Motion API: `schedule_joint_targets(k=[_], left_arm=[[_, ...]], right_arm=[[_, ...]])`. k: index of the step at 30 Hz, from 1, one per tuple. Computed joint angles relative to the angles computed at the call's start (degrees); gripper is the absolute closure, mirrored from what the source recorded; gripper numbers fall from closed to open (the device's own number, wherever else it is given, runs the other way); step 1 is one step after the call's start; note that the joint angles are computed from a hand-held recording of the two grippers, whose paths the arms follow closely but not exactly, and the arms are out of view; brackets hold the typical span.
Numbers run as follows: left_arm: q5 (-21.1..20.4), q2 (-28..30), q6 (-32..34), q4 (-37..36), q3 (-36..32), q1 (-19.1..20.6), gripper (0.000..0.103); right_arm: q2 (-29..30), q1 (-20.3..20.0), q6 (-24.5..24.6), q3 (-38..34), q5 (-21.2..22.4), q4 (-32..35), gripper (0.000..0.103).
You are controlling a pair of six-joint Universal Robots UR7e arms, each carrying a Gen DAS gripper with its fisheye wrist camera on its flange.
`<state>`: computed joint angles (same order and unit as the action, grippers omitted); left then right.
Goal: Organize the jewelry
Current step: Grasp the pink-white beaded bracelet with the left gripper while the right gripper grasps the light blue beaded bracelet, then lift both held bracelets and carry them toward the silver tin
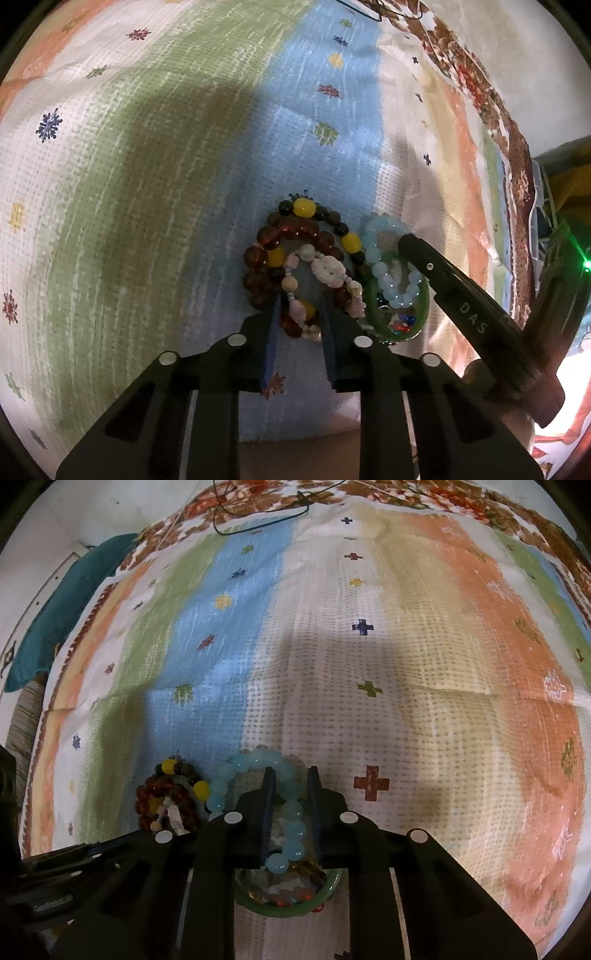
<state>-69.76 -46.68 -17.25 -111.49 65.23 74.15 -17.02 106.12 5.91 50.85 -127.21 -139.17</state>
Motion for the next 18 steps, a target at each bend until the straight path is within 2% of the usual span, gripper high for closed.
schedule_joint_targets(k=[3, 13, 18], left_arm=[[0.8, 0.3, 0.5, -0.1, -0.2, 0.1, 0.093], [0.4, -0.2, 2.7, -1.4, 0.7, -0.1, 0.094], [1.0, -1.7, 3.8, -2.5, 2.5, -1.3, 0.094]], right_arm=[[0.1, 0.1, -0.6, 0.1, -0.5, -0.4, 0.089], [-0.8, 0.4, -1.8, 1.4, -1.0, -1.7, 0.091], [-2.3, 1.8, -3.3, 3.4, -3.2, -3.1, 0.091]])
